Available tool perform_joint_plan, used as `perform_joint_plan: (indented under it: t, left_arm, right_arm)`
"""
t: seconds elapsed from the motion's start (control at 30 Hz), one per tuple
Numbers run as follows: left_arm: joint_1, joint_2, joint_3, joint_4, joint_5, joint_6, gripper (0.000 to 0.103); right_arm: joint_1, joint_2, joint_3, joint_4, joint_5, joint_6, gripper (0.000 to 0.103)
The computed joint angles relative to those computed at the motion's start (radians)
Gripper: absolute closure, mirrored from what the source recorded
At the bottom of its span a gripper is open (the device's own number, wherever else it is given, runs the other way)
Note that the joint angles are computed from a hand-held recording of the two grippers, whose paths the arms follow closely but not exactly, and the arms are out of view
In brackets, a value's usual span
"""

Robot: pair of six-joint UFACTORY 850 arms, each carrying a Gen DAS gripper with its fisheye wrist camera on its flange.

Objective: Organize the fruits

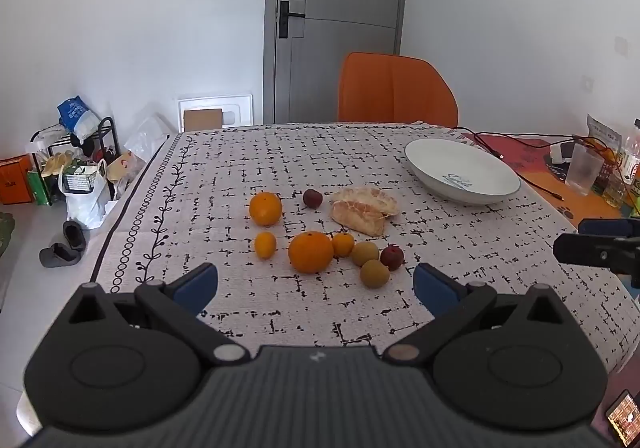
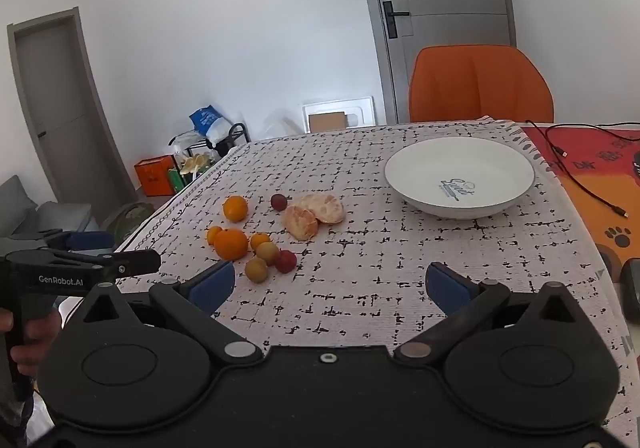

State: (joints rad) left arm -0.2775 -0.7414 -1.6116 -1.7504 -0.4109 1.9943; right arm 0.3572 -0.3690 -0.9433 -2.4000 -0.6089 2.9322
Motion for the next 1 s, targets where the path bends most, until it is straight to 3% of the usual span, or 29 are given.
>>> perform_joint_plan:
  t: [1.0]
  left_arm:
    - [0.006, -0.001, 0.001, -0.023, -0.008, 0.024, 0.000]
  right_arm:
    - [0.003, -0.012, -0.015, 0.041, 0.009, -0.038, 0.000]
